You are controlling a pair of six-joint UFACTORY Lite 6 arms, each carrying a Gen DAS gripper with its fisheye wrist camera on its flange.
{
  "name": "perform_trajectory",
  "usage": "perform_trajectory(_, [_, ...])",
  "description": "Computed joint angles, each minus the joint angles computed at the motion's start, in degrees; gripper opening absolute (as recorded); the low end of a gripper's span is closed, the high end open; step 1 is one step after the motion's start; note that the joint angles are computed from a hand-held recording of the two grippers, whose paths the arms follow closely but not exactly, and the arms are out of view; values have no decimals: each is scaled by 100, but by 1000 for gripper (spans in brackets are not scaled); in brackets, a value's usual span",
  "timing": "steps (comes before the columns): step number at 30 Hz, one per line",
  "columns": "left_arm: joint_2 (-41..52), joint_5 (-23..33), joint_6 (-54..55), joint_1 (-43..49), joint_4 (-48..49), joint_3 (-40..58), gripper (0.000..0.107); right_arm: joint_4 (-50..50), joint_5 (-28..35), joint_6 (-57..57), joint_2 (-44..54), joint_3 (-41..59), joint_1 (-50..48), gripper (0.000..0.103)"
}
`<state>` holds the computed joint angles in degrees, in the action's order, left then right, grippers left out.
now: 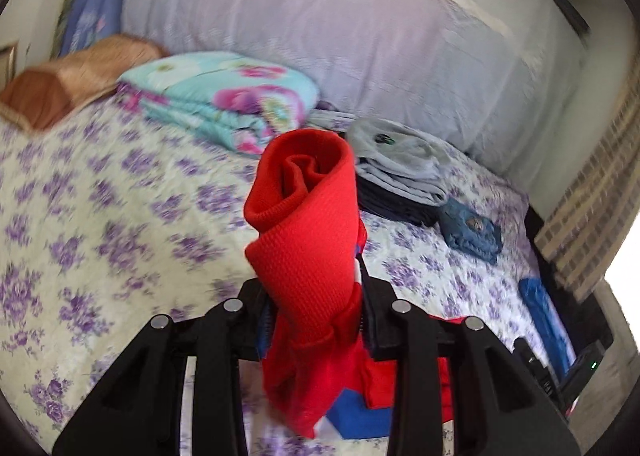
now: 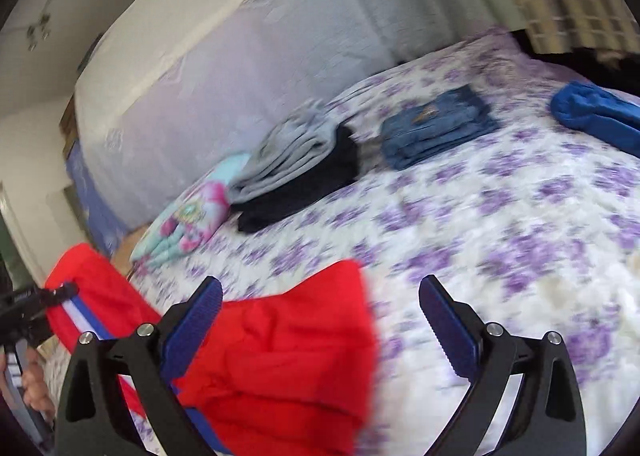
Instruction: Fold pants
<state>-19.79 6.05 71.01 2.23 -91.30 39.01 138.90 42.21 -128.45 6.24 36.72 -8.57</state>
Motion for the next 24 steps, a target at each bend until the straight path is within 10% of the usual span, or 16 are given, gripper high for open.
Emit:
perform_trajectory(6, [1298,-2323,-468,-2792,419,1148,30,-1231,814,1935,1373,626,-1255,99])
perform_trajectory(17, [5100,-3974,439,-5098,-159,3759,33,-1041,1878,1785,1536,399,-1753,99])
perform_trajectory(24, [3881,-3530,-1317,-5192,1370,2136,86,-1009,1839,1718,1532,389,-1709,99])
